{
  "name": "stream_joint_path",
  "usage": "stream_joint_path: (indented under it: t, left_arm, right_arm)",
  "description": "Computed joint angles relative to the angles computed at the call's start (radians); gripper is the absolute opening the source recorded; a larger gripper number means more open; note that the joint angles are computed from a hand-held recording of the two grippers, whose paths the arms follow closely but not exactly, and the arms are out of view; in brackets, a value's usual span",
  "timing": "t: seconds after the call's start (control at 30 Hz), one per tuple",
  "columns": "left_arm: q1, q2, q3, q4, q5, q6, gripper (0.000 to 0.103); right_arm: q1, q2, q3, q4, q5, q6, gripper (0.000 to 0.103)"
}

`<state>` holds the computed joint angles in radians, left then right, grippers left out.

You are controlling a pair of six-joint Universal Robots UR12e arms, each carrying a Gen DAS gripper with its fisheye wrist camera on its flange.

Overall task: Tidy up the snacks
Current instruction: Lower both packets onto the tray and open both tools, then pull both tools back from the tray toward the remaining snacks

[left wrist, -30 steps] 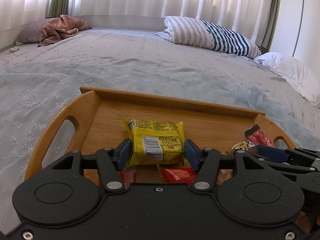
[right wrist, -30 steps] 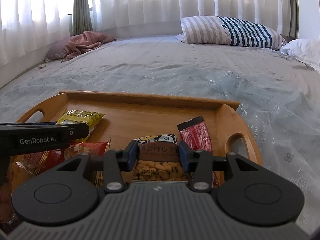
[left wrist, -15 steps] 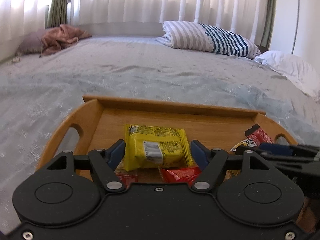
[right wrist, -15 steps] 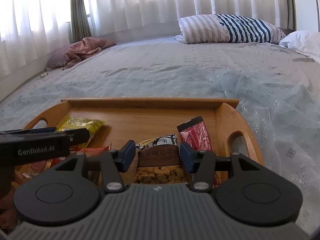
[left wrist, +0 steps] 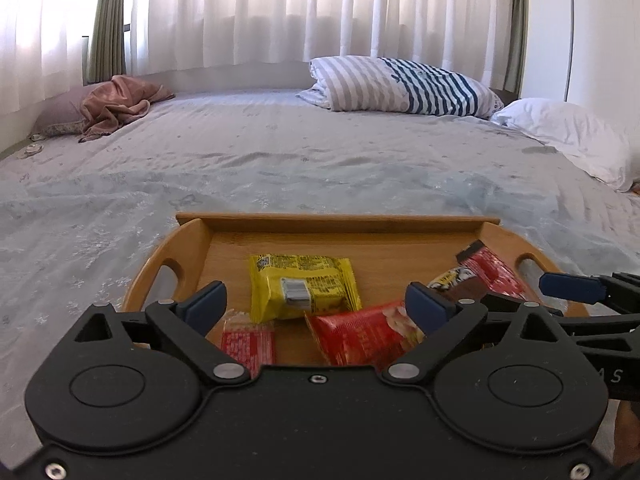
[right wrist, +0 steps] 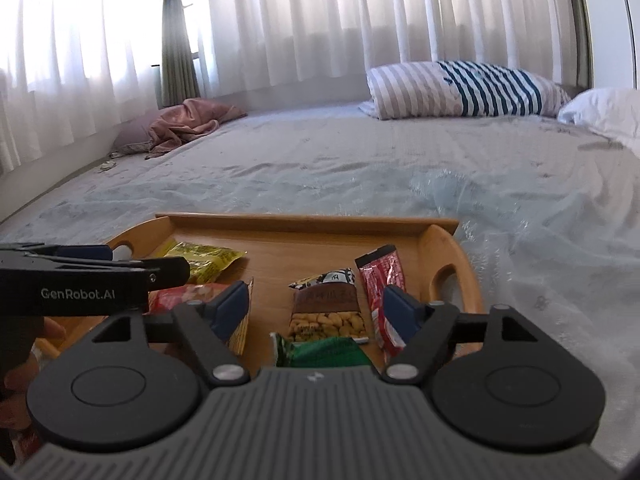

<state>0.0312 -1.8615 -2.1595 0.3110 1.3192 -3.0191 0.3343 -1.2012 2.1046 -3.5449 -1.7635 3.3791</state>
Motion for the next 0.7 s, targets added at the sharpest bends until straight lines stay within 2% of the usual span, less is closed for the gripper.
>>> stream_joint_path:
  t: [0.43, 0.7]
  left_arm:
    - [0.044, 0.086, -0.126, 0.069, -0.053, 0.039, 0.101]
    - [0.075, 0.124, -0.184, 0.06, -0.092, 0.034, 0.103]
  right_arm:
    - [0.028, -0.043, 0.075, -0.028, -0.001, 0.007, 0.09]
    - [0.039, -0.063, 0.115, -0.04, 0.005, 0.021, 0.092]
